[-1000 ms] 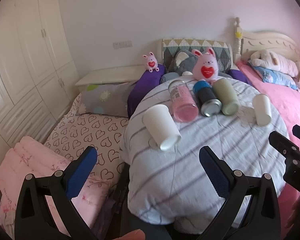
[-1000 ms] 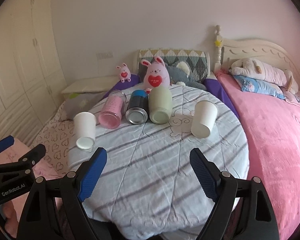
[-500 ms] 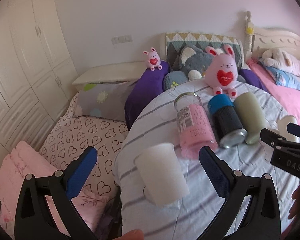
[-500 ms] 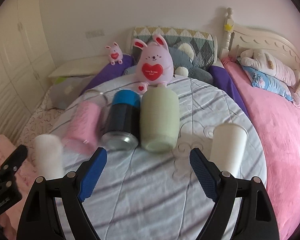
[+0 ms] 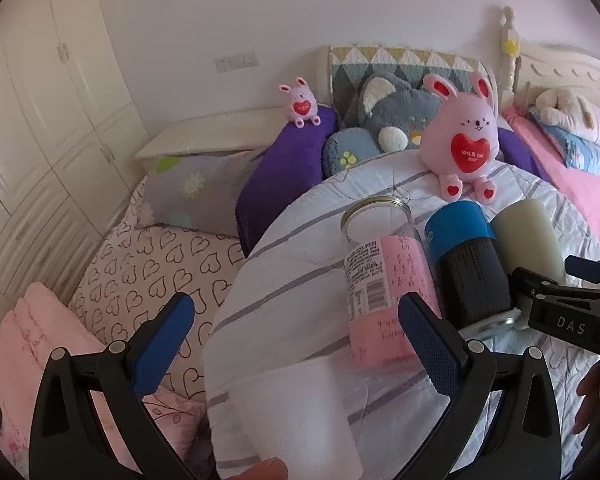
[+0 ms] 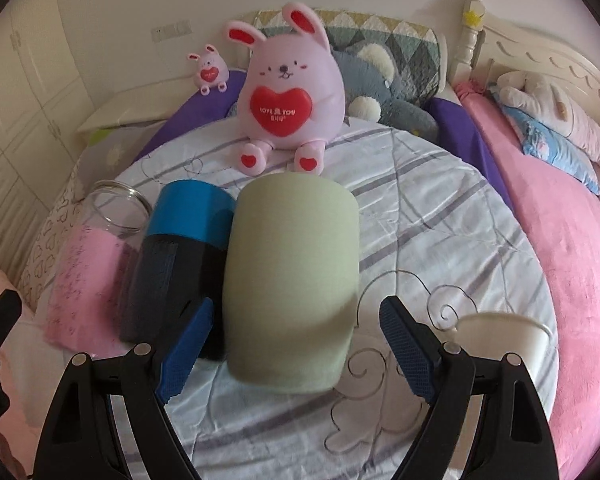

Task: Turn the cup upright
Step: 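Move the right gripper to the pale green cup and close on it, then lift the pale green cup with the right gripper and set it down on its side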

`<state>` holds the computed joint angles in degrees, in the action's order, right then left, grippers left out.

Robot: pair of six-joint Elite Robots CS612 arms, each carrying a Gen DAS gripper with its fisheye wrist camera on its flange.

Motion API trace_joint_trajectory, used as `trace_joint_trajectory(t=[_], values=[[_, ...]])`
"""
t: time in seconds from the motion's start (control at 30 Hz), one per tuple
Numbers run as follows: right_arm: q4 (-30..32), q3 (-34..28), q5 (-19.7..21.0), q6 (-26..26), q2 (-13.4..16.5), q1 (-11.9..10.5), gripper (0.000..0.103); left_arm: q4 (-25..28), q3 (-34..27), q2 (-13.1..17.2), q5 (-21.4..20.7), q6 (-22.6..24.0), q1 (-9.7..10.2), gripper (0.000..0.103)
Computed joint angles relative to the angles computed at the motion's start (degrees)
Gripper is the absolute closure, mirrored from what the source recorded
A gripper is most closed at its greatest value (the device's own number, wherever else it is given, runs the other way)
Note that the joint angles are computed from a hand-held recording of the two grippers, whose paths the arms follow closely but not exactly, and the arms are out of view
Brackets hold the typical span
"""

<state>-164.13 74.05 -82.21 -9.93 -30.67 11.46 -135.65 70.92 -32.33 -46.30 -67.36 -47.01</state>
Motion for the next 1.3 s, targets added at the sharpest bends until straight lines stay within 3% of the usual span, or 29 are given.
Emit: trace_joint_trajectory(t=[0.4, 0.47, 0.7, 0.93, 1.13, 1.3], values=[[7.20, -5.65, 0.57, -0.21, 2.88, 0.23, 0.018, 1.05, -3.28, 1.99, -2.08, 1.48, 1.41, 0.000], [7.67, -5.64, 1.63, -0.47, 2.84, 0.11, 0.023, 0.99, -3.44, 2.08, -2.41, 1.54, 1.51, 0.000], [5.43, -3.57, 3.95, 0.01, 1.85, -0.54, 0.024, 0.07, -2.36, 1.31, -2.08, 1.56, 1.00, 0.000], [-0.04, 3.25, 6.00, -0.60, -2.43, -1.22, 0.024, -0.62, 0.67, -1.11, 0.10, 0.42, -0.68, 0.000], [-5.44, 14.37, 10.60, -1.34, -8.20, -2.40, 0.024, -1.43, 5.59, -4.47, 3.29, -2.62, -3.51, 0.000], [-8.07, 22.60, 12.39, -1.88, -10.84, -2.91, 0.024, -2.10, 10.16, -6.80, 4.76, -6.20, -6.39, 0.000]])
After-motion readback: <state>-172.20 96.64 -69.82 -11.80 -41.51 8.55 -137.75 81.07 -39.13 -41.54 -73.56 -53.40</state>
